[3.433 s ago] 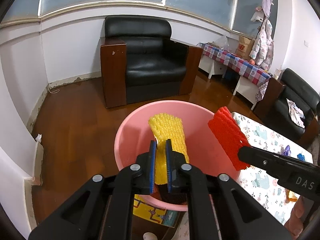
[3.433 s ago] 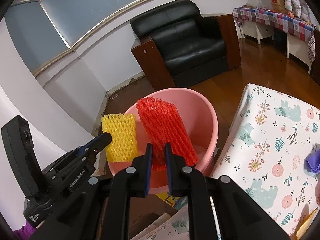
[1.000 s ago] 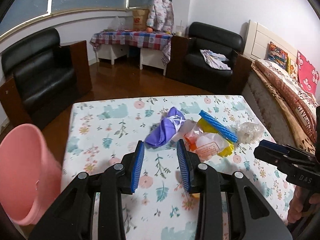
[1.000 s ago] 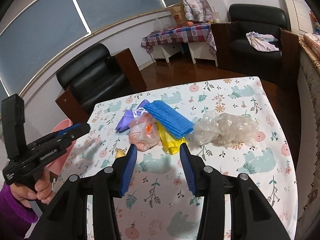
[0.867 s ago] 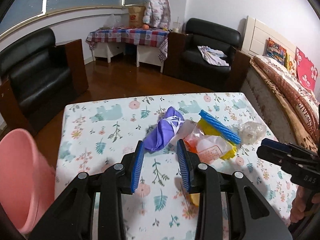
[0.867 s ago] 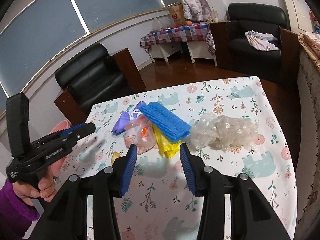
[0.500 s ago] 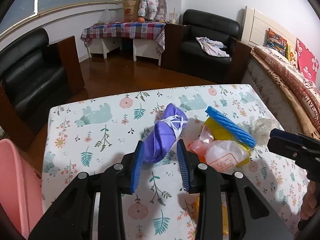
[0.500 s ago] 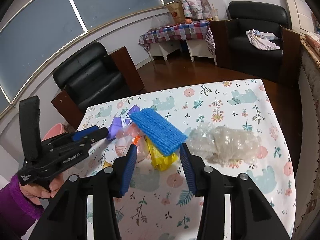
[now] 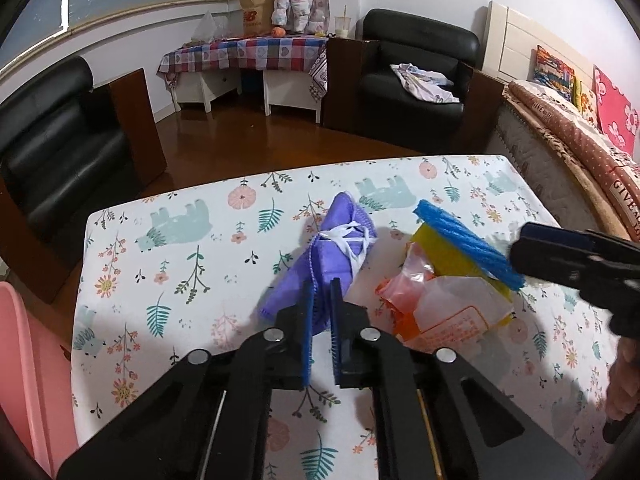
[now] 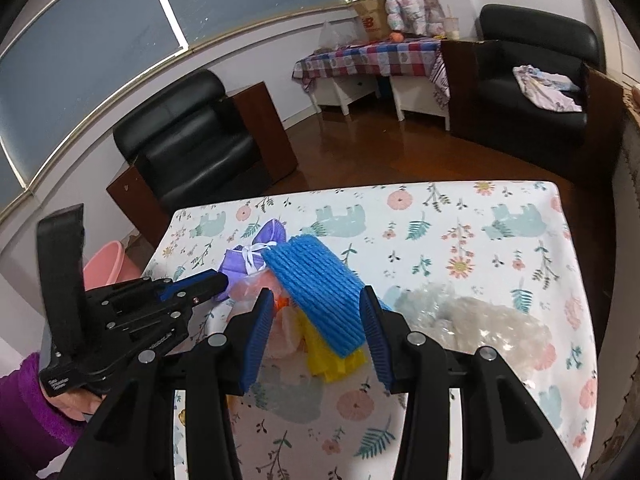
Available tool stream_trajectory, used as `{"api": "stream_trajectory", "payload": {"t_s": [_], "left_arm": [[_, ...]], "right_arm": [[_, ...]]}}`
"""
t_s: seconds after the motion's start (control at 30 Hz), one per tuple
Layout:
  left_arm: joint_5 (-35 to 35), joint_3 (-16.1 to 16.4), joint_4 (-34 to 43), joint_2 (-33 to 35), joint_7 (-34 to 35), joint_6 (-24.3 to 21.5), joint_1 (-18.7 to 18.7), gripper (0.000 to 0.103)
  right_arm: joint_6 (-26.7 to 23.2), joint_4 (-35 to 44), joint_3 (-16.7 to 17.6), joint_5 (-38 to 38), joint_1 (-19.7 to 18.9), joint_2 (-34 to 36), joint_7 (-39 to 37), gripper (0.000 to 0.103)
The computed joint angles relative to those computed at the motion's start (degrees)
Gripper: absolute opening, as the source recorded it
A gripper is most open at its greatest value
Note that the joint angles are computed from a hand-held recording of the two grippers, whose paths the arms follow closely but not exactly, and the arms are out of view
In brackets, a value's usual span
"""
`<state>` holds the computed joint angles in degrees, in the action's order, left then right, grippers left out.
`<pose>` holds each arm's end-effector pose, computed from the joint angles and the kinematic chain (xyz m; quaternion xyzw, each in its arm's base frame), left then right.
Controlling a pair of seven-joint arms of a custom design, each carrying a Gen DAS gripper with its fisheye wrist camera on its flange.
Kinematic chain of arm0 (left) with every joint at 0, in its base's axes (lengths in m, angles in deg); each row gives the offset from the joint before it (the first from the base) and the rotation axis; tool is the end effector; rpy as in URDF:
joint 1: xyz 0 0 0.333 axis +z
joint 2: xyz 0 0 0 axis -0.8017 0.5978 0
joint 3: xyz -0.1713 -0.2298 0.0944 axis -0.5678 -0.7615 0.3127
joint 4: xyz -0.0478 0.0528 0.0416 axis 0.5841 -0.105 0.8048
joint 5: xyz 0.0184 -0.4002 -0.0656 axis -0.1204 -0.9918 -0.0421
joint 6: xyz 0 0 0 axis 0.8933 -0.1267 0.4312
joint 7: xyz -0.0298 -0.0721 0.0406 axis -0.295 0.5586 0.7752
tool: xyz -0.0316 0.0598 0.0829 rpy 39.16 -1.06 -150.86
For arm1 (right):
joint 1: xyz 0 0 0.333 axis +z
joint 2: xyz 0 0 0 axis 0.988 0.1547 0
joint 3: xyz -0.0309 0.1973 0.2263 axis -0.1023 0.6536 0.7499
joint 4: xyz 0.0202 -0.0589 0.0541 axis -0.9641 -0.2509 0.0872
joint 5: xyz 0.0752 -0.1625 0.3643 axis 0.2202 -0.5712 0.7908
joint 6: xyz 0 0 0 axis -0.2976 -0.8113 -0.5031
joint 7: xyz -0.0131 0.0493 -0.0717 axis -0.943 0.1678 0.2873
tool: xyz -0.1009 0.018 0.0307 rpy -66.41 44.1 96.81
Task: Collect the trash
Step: 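Grasp the purple cloth with the left tool while the right tool grasps the blue foam net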
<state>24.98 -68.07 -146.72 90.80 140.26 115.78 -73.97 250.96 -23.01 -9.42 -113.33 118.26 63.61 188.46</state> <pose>0.5830 -0.3326 0.3831 -0.4579 0.8104 -0.3282 0.1607 0.5374 0.4378 0.3892 -0.6064 0.6842 -0.1512 0.3760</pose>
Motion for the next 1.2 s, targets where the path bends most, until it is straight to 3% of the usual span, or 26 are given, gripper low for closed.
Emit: {"api": "stream_trajectory", "payload": {"t_s": [0.17,0.33,0.47,0.53,0.6,0.93,1.2], "left_arm": [[-2.38,-1.76,-1.97,-1.76,1.46,1.11,1.49,0.004],[-4.77,-3.11,-3.73,-3.41,3.23,1.92,2.71,0.004],[-6.14,-3.66,-4.78,-4.28,4.21,2.24,3.07,0.004],[-6.67,-3.69,-5.34,-4.76,4.42,2.51,3.13,0.004],[-7.58,-4.17,-5.85,-5.32,5.01,2.7,3.55,0.004],[-17.63,-8.74,-10.13,-10.21,12.67,4.68,7.25,0.004],[-24.71,-7.92,-14.9,-15.98,16.76,6.07,6.01,0.004]], "right_arm": [[0.65,1.8,1.79,5.78,-1.64,2.5,-5.65,0.044],[0.83,1.87,1.14,8.92,-1.04,3.29,-7.34,0.028],[-0.97,1.85,0.42,9.7,-0.17,3.44,-7.61,0.023],[-0.97,1.42,-0.31,9.12,0.38,3.21,-6.31,0.012],[0.13,0.46,-1.26,7.87,0.98,2.53,-3.92,0.008],[5.77,-4.05,-4.95,-4.96,3.82,-2.61,13.27,0.007],[5.12,-3.26,-1.43,-13.53,2.62,-4.67,20.95,0.007]]}}
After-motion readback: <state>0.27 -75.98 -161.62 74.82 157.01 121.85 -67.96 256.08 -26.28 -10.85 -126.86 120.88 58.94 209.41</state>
